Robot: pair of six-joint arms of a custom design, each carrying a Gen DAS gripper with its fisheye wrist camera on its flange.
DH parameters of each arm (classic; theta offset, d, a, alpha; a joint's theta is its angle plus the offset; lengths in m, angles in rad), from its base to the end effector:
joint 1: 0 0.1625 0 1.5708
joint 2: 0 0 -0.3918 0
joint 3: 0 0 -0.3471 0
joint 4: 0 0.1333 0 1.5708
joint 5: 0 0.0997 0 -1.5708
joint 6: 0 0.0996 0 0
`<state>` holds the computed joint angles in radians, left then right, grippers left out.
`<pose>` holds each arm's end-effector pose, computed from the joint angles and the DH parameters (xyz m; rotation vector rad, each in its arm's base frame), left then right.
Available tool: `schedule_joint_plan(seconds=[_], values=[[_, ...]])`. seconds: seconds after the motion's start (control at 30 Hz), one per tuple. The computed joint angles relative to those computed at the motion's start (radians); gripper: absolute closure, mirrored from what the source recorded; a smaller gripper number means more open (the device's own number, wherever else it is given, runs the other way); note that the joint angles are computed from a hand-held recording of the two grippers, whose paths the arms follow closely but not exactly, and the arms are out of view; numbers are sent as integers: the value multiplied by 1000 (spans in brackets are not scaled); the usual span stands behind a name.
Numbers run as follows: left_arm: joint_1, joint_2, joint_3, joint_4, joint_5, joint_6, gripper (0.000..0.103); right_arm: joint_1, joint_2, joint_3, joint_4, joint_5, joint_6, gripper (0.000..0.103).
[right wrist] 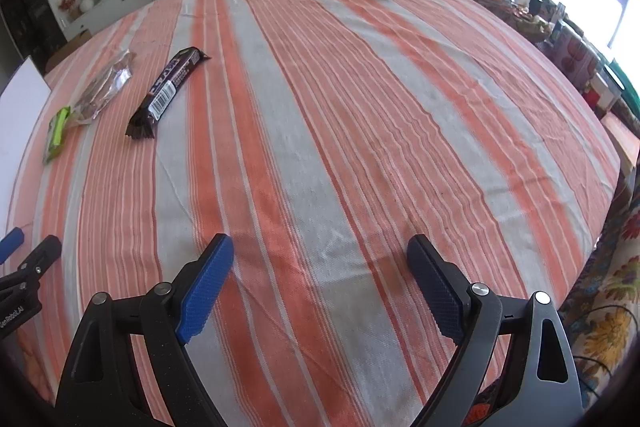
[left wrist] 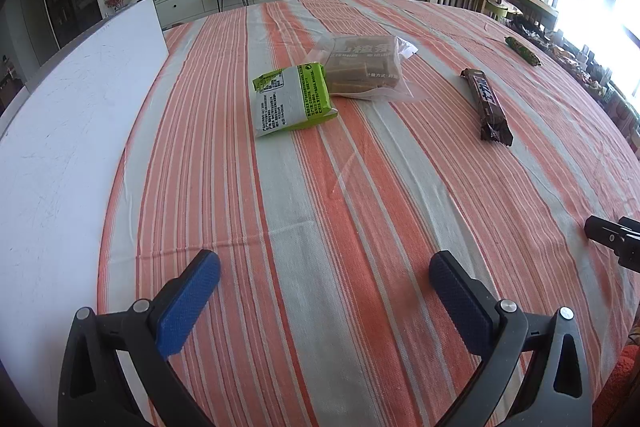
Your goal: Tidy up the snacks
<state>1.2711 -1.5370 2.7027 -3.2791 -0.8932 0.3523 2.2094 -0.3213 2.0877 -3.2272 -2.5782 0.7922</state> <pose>0.1057 -0.3210 0.2201 0.5413 2.3297 -0.6398 0.2764 -0.2899 -0.1181 -0.1030 -2.2156 0.7093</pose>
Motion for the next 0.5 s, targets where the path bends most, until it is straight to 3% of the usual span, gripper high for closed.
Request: schedule_joint_plan(seconds=[0.13,0.2,0.33,0.43,0.5], values=[[2,-2,-1,3,-3,1,0,-55,-126,-28,304,139,123,12],[1,-2,-1,2,-2,1,0,-58,-134,-45,356,151,163,12],[1,-3,-1,3,-2,0,0,-13,-44,-24,148,37,95,7],[2,-4,-2,5,-2,1,0,-6,-50,0,99,32,128,9],[3,-6,-3,7,-5,2,0,-9,-46,39,-55,15,104,9]])
